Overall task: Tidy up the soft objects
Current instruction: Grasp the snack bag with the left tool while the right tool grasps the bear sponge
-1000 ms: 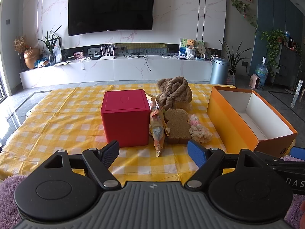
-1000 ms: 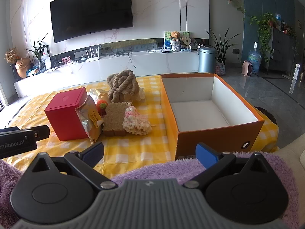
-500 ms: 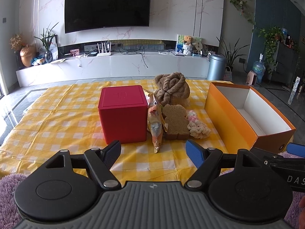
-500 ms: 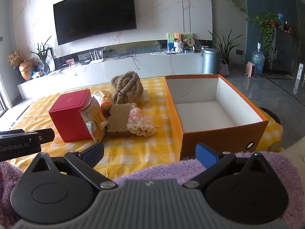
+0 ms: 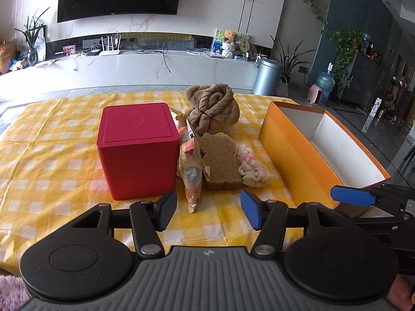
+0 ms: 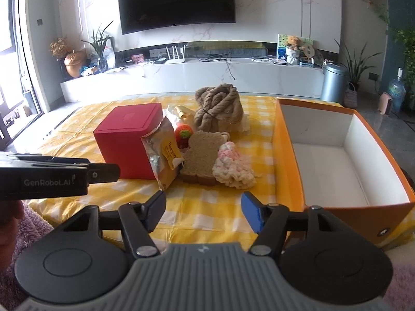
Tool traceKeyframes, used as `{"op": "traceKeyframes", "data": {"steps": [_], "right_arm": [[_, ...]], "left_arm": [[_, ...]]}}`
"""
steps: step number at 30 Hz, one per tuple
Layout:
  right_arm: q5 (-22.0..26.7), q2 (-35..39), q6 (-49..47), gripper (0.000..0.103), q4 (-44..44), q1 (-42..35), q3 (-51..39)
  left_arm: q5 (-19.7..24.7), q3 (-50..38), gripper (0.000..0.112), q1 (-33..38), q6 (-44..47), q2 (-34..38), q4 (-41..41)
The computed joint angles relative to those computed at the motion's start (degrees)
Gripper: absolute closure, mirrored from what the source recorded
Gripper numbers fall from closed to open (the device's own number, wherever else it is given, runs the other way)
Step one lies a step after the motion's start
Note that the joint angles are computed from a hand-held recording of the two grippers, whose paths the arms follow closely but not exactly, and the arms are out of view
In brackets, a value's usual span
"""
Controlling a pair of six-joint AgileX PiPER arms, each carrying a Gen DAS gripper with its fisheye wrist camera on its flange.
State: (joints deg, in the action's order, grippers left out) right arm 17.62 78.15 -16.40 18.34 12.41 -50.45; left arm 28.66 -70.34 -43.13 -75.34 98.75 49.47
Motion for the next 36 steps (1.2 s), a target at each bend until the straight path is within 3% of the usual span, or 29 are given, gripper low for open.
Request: {"op": "traceKeyframes", "data": {"steps": [5,10,16,19,22,26,34,36], "right_arm": [[-0.12,11.18,-3.62,0.047,-0.38,0.86,-8.42],[-1.46,21.38,-1.44,0.049,-3.77,1.16,-16.26],[-2.98,26.57,-19.92,0.052,13.98,0.83,-17.81],[-2.74,28.39,-20.12,0.054,13.98,1.28,-18.59],[-2.02,29.47,-17.35,0.054,11.6,1.39,-19.3],[-0.73,30.84,-16.32,0.054,11.83,0.76,-20.47],[0.55,32.32,-15.63,0.053,13.46,0.45,-21.86],[0.97,33.09,-15.28,0.048,13.59,0.58,-22.71]], "left_arm": [[-2.51,-6.24,0.045,4.47,5.81,7.01,-6.62],[-5.71,-10.29,0.04,6.76,2.13,12.85,-6.42],[-4.19,-14.19,0.041,7.19,1.54,18.18,-6.55],[-5.56,-13.9,0.043,7.29,-0.75,18.79,-5.47],[-5.25,-13.94,0.051,6.61,-4.94,19.67,0.14],[-5.85,-12.92,0.079,6.58,-8.57,19.45,2.83],[-4.23,-11.62,0.091,6.02,-10.01,17.78,4.54],[-4.17,-10.27,0.091,5.81,-10.6,16.57,5.19]]}}
